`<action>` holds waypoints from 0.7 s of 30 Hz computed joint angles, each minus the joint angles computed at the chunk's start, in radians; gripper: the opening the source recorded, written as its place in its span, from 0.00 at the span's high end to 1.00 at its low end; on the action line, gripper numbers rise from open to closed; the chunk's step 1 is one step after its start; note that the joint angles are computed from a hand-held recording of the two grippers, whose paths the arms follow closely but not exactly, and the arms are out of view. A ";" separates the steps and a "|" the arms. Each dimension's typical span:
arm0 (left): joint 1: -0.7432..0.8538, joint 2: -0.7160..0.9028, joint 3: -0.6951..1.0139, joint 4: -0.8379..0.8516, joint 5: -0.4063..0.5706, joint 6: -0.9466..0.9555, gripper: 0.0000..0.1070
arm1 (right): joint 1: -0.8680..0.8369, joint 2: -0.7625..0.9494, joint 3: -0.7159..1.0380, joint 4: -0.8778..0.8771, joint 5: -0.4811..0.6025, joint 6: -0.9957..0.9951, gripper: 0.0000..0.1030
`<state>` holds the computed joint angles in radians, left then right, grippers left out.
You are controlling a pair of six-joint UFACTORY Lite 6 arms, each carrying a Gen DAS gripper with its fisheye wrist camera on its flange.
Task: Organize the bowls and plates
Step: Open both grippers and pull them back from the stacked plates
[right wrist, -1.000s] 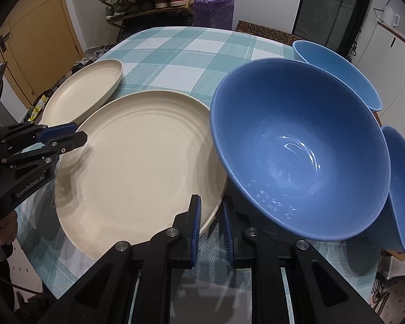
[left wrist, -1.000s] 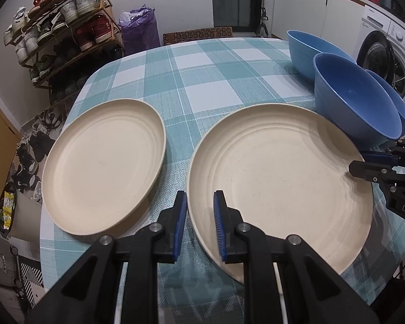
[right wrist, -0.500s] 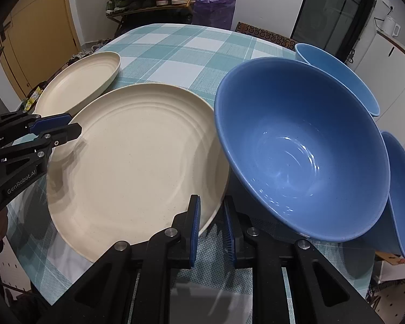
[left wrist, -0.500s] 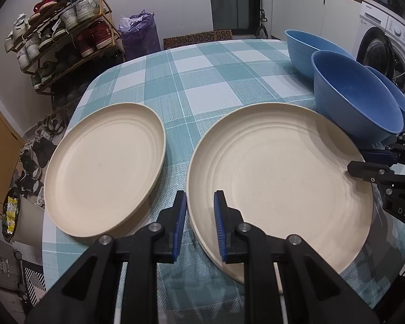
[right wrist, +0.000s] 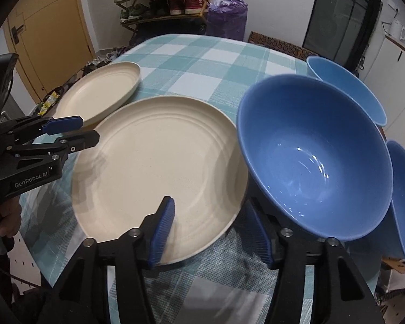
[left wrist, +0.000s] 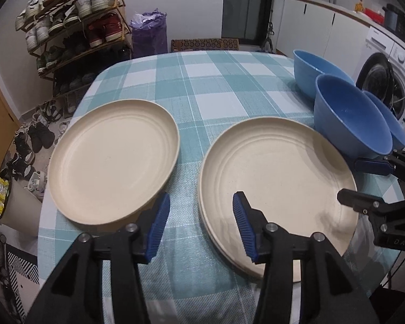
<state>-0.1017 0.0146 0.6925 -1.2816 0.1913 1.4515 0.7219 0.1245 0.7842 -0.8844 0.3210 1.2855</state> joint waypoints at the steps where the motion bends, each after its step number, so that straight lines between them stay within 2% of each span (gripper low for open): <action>1: 0.014 -0.021 -0.011 0.010 0.011 -0.004 0.53 | 0.002 -0.006 0.000 0.004 -0.005 -0.007 0.34; 4: 0.050 -0.064 -0.025 0.045 0.029 -0.033 0.49 | 0.020 -0.027 0.011 0.015 -0.023 -0.034 0.25; 5: 0.061 -0.071 -0.026 0.056 0.033 -0.044 0.39 | 0.027 -0.028 0.018 0.020 -0.027 -0.047 0.23; 6: 0.078 -0.088 -0.033 0.038 0.037 -0.029 0.23 | 0.037 -0.029 0.023 0.000 -0.021 -0.029 0.21; 8: 0.111 -0.120 -0.051 -0.028 0.049 0.030 0.09 | 0.068 -0.026 0.044 -0.075 0.006 0.034 0.19; 11: 0.159 -0.134 -0.052 -0.014 0.083 0.028 0.08 | 0.081 -0.026 0.065 -0.113 0.010 0.058 0.14; 13: 0.182 -0.144 -0.054 -0.011 0.090 0.027 0.06 | 0.080 -0.027 0.076 -0.106 0.002 0.046 0.05; 15: 0.207 -0.152 -0.057 -0.028 0.103 0.047 0.04 | 0.073 -0.020 0.094 -0.115 -0.011 0.047 0.01; 21: 0.270 -0.164 -0.053 -0.019 0.126 0.039 0.04 | 0.023 -0.022 0.133 -0.001 -0.067 -0.070 0.01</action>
